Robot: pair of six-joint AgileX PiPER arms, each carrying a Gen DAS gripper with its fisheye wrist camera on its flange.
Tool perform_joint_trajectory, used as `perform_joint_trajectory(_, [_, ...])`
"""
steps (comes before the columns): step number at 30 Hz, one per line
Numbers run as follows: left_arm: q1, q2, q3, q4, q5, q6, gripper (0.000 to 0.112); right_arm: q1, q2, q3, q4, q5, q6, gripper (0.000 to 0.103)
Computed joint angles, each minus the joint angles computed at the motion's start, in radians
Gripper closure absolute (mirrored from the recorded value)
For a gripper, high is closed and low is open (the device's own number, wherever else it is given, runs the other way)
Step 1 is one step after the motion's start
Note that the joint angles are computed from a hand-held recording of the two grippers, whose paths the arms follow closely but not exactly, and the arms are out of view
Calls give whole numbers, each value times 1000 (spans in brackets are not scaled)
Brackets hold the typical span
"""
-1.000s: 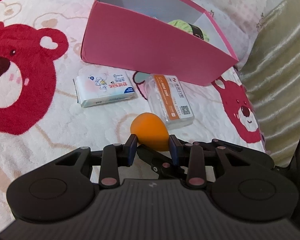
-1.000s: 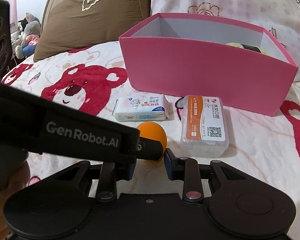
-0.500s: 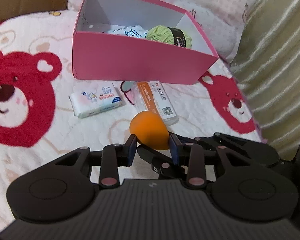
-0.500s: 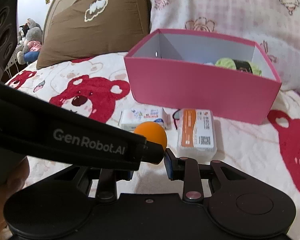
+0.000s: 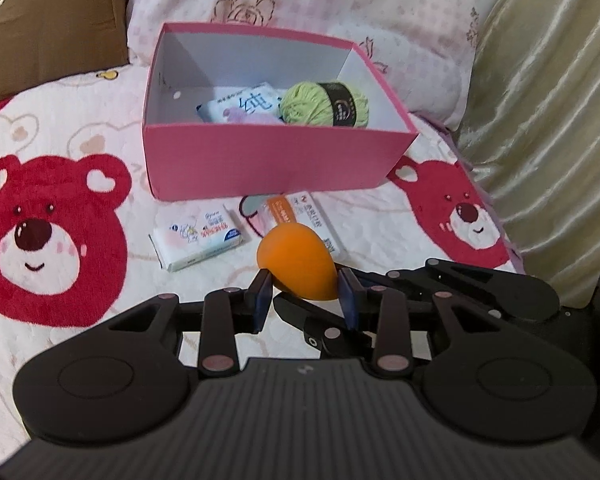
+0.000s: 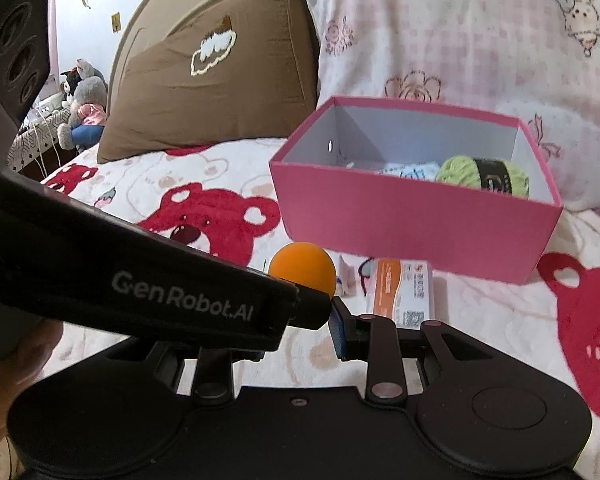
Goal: Organize objects
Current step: 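Lift the sponge with the left tool and carry it toward the pink box, then lower the sponge into the box beside the green yarn ball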
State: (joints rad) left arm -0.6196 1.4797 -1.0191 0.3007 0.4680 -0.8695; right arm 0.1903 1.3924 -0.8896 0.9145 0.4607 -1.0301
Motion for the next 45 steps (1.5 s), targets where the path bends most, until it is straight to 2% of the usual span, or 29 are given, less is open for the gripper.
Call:
perform_joint_trajectory(6, [5,-5,-37,-35,22,39,79,-17,-14,-26,-12,20,-19,68])
perform_joint_trajectory(10, [11,-2,-84,-75,70,107,79,-35,-10,-62,-41,62,-11,68])
perform_joint_trajectory(13, [32,-1,-104,-131,72,167,79,-47,-8,-83,-44,81,-29,68])
perform_joint_trajectory(20, [50,35,-182,-159,90,227,79,-82,25,-154,-43,128,-31,68])
perform_joint_trajectory(33, [93,190,-507,-213,201,377,78,-146,128,-376,-77,175,-25,68])
perform_joint_trajectory(36, [109,239,-619,-223,268,400,78,-192,193,-462,-10,243,-66,68])
perform_joint_trajectory(41, [131,324,-801,-232,377,445,78,-243,307,-651,5,395,-7,68])
perform_joint_trajectory(45, [164,415,-948,-289,428,499,78,-254,384,-786,-33,450,58,68])
